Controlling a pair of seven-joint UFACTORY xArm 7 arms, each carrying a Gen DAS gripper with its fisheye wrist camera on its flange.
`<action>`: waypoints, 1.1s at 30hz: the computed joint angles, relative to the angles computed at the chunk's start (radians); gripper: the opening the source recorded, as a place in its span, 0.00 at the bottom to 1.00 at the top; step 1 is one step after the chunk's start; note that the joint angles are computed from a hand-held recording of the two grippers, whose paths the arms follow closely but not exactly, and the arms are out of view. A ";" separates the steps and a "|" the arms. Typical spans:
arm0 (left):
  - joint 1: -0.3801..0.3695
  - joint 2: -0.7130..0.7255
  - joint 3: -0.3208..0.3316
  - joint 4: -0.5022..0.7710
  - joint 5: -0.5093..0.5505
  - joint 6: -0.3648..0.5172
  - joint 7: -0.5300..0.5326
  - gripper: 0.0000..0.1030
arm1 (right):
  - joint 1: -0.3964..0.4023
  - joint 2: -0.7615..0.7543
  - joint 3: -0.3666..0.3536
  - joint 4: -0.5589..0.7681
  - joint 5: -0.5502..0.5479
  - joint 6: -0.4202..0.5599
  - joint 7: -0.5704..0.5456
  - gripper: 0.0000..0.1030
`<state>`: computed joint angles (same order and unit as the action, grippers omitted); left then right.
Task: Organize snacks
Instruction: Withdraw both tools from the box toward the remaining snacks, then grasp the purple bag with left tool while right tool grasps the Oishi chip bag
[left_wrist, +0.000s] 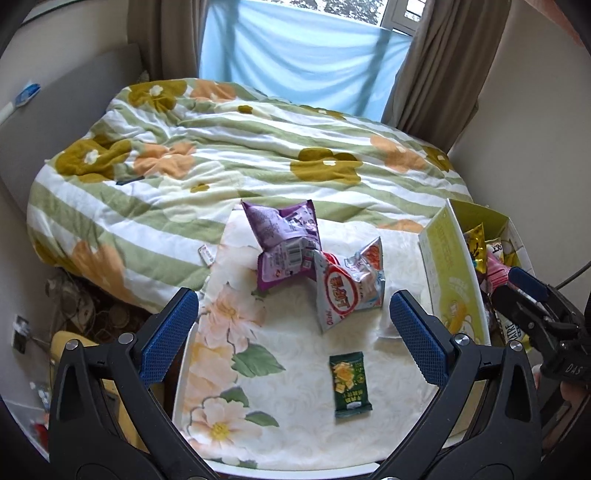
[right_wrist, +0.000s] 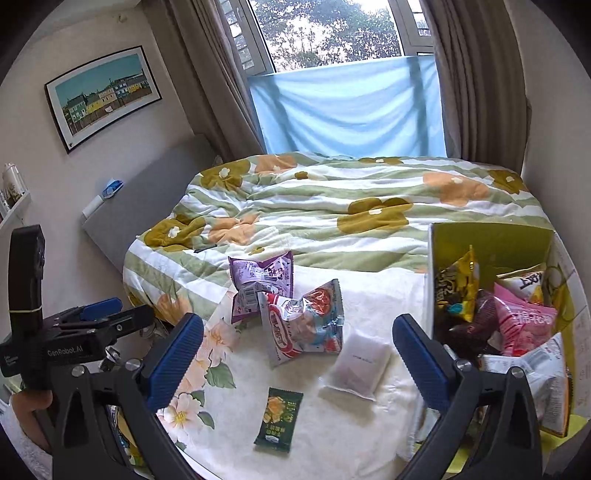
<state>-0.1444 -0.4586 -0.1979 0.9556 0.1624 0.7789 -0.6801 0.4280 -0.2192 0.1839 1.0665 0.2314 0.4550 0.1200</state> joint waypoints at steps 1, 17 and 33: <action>-0.004 0.017 0.027 -0.001 -0.013 -0.022 0.035 1.00 | -0.011 0.036 0.022 0.026 -0.040 0.002 0.041 0.99; 0.042 0.507 0.174 0.201 -0.481 -0.159 0.613 1.00 | 0.158 0.448 -0.029 0.277 -0.693 0.041 0.642 0.99; 0.090 0.739 0.101 0.382 -0.549 -0.100 0.709 0.97 | 0.267 0.636 -0.097 0.474 -0.834 0.270 0.735 0.99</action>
<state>-0.0547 0.2803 -0.0970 1.3376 -0.3870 0.6785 0.0286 0.6946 0.4166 0.0868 1.5403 -0.6025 0.7247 0.8554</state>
